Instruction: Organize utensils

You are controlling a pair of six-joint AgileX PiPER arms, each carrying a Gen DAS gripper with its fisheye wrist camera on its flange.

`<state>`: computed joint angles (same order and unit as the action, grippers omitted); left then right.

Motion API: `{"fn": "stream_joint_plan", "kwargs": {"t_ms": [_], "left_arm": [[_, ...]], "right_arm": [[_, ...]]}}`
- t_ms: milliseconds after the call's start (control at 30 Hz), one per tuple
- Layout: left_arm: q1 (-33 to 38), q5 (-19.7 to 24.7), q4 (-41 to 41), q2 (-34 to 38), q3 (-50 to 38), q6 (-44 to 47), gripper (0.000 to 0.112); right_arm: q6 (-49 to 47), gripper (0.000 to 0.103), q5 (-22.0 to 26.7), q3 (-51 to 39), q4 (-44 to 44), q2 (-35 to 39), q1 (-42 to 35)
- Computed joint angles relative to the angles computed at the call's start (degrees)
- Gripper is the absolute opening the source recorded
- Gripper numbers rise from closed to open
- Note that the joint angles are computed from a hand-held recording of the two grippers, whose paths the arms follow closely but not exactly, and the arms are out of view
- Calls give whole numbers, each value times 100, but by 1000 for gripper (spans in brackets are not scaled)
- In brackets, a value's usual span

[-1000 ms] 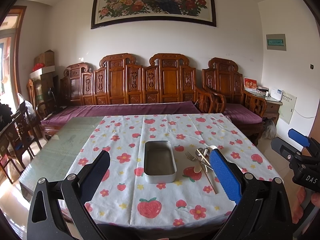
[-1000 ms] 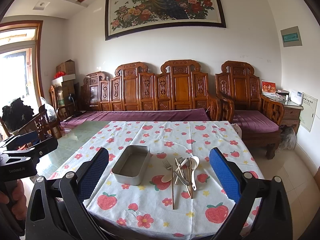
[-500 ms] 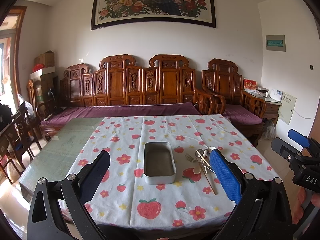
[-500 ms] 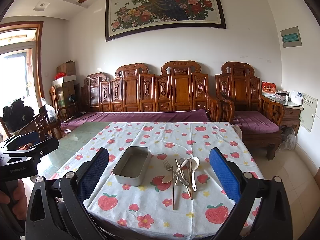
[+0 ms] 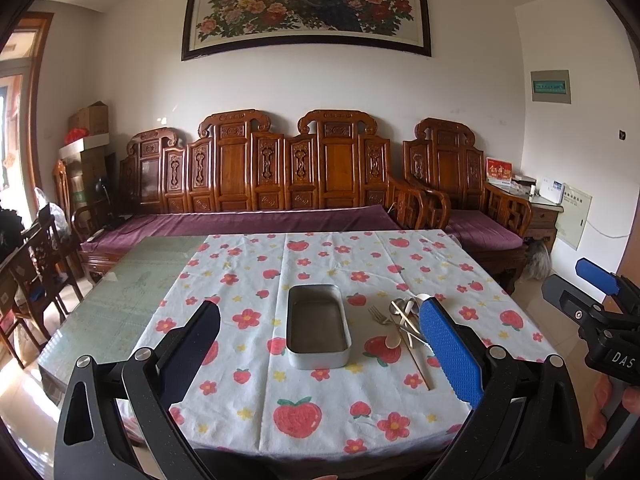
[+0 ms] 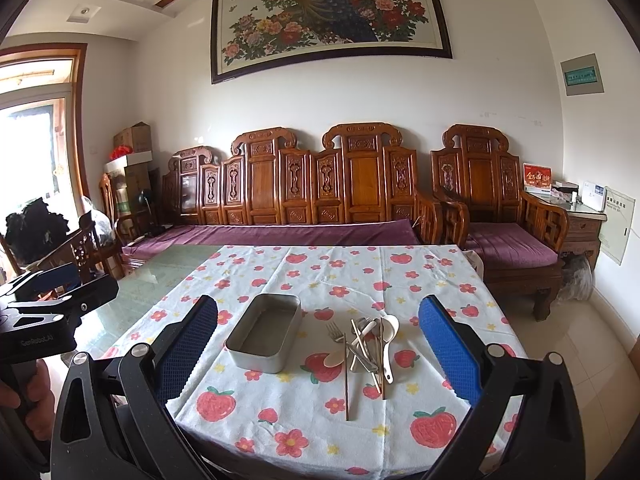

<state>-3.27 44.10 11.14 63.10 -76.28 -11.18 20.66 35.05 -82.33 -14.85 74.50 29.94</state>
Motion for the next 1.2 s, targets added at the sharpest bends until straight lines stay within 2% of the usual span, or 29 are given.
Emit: {"fn": "stream_joint_plan", "kwargs": {"t_ms": [367, 600, 733, 967, 1100, 1200], "left_arm": [[-79, 68, 67, 74, -116, -76, 97], [42, -6, -113, 226, 24, 39, 97], [210, -220, -344, 394, 284, 233, 97], [398, -568, -793, 850, 587, 608, 97], [580, -715, -1642, 1171, 617, 1459, 97], [480, -859, -1672, 1472, 592, 1574, 97]], "right_arm": [[28, 101, -84, 92, -14, -8, -8], [-255, 101, 420, -383, 334, 58, -51], [-438, 101, 314, -252, 574, 183, -235], [-921, 101, -387, 428, 1049, 445, -688], [-1471, 101, -554, 502, 1439, 771, -971], [-1827, 101, -705, 573, 1625, 1059, -1198]]}}
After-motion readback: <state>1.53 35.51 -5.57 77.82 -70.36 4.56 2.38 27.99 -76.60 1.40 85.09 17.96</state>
